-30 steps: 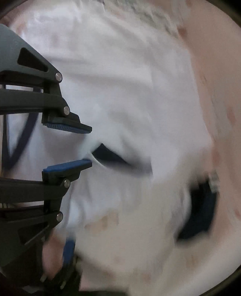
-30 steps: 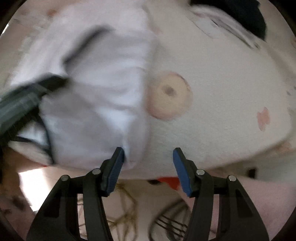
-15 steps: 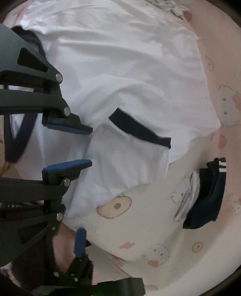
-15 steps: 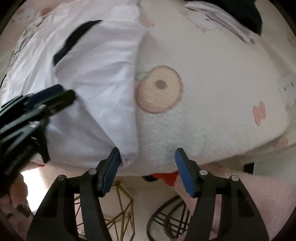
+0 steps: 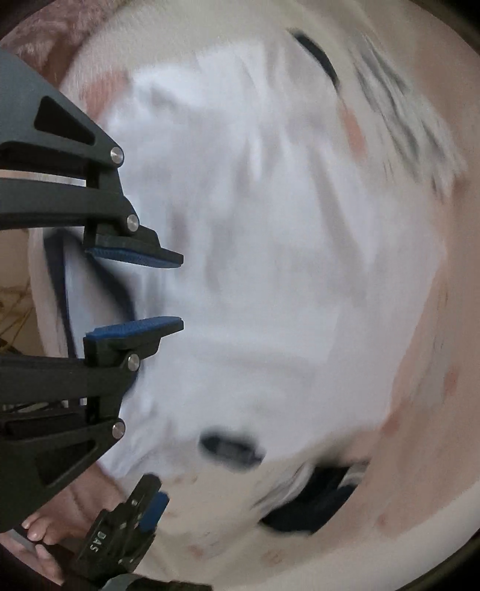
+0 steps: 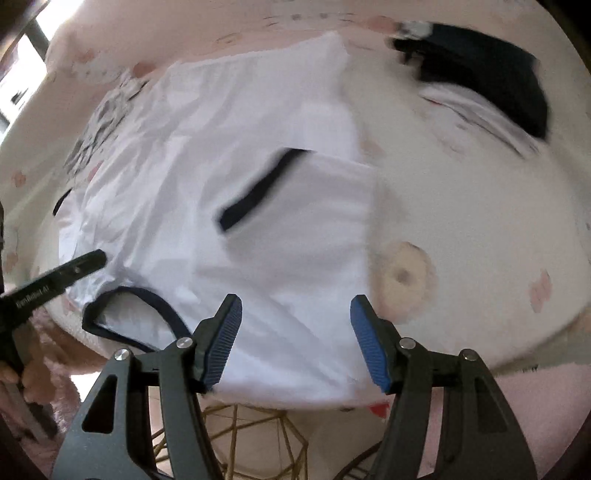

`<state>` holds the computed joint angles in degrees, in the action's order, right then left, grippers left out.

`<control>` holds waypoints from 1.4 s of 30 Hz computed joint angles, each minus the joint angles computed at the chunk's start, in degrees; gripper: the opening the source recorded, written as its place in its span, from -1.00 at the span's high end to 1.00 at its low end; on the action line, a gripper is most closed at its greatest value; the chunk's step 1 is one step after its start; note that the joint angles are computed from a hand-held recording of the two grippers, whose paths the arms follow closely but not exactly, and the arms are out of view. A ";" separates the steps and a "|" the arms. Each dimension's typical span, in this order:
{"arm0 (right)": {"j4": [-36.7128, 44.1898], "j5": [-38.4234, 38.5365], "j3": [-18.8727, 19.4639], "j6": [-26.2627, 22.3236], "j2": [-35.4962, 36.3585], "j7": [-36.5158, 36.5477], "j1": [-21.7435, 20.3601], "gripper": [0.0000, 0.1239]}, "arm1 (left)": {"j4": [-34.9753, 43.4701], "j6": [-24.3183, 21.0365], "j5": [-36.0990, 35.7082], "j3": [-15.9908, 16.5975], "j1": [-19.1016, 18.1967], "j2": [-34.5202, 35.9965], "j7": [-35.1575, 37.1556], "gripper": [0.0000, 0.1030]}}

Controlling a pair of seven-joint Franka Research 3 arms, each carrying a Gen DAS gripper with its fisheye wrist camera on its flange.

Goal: Fold clothes

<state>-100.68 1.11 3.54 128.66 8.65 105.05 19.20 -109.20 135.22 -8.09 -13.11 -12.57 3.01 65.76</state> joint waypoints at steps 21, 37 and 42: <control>6.83 -8.33 0.04 -8.03 6.02 3.73 6.21 -0.03 | -15.23 15.57 2.79 3.79 5.01 -6.83 -17.36 0.12; 4.58 -4.26 0.87 -6.66 3.58 4.43 4.92 -0.04 | -7.10 17.57 -2.37 0.75 -0.16 -3.51 13.30 0.93; 5.74 -4.01 0.72 -7.71 4.22 5.34 4.89 -0.06 | -0.95 2.77 -0.61 -0.80 -1.25 0.73 18.19 0.27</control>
